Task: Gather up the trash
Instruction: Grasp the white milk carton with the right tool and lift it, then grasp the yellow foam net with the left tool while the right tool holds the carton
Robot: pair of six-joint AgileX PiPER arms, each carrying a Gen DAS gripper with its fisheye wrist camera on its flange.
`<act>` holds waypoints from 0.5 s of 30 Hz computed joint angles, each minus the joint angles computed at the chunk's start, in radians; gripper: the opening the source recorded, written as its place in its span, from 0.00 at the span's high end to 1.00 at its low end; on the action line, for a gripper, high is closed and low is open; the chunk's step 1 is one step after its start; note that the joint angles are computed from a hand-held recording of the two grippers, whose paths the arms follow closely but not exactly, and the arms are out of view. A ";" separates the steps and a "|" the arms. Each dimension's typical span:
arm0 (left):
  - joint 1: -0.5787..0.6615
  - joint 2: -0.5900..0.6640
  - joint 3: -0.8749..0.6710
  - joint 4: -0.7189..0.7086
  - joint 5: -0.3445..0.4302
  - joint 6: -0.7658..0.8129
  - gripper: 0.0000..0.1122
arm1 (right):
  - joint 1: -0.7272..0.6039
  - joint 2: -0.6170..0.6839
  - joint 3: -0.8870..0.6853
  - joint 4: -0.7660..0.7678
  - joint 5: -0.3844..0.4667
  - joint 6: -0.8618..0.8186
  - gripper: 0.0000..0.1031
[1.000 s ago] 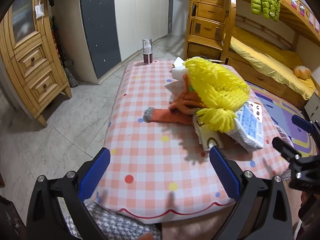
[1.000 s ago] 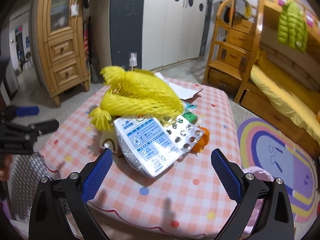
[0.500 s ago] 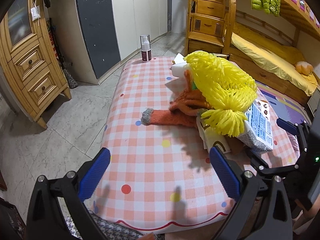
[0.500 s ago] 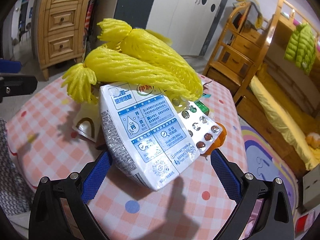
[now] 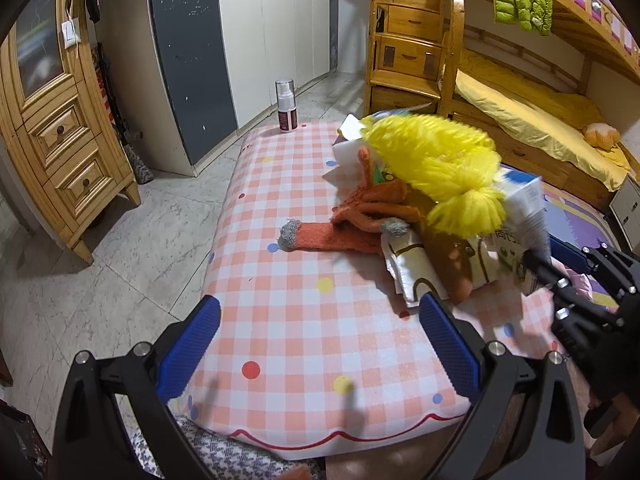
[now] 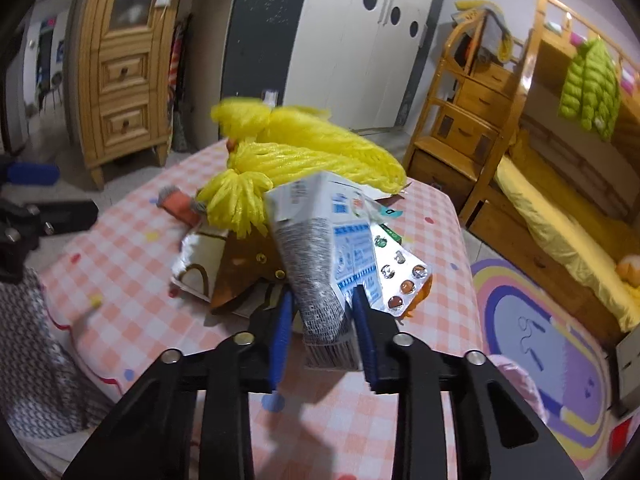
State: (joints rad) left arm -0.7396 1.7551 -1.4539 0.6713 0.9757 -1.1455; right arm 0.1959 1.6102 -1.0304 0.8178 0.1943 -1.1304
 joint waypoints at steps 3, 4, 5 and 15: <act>-0.019 -0.008 0.003 0.017 0.006 -0.012 0.14 | -0.067 -0.031 -0.024 0.064 0.169 -0.008 0.80; -0.023 -0.011 0.005 0.018 0.002 -0.012 0.14 | -0.084 -0.041 -0.028 0.076 0.211 -0.002 0.80; -0.025 -0.014 0.007 0.013 -0.007 -0.007 0.14 | -0.097 -0.051 -0.024 0.092 0.238 -0.004 0.80; -0.020 0.102 -0.160 -0.100 -0.075 0.170 0.39 | -0.262 -0.141 0.033 0.299 0.332 -0.163 0.80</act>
State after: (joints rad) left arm -0.7597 1.8575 -1.6139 0.5714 0.9004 -0.9760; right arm -0.0663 1.4693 -0.9974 1.1168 0.5260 -1.2935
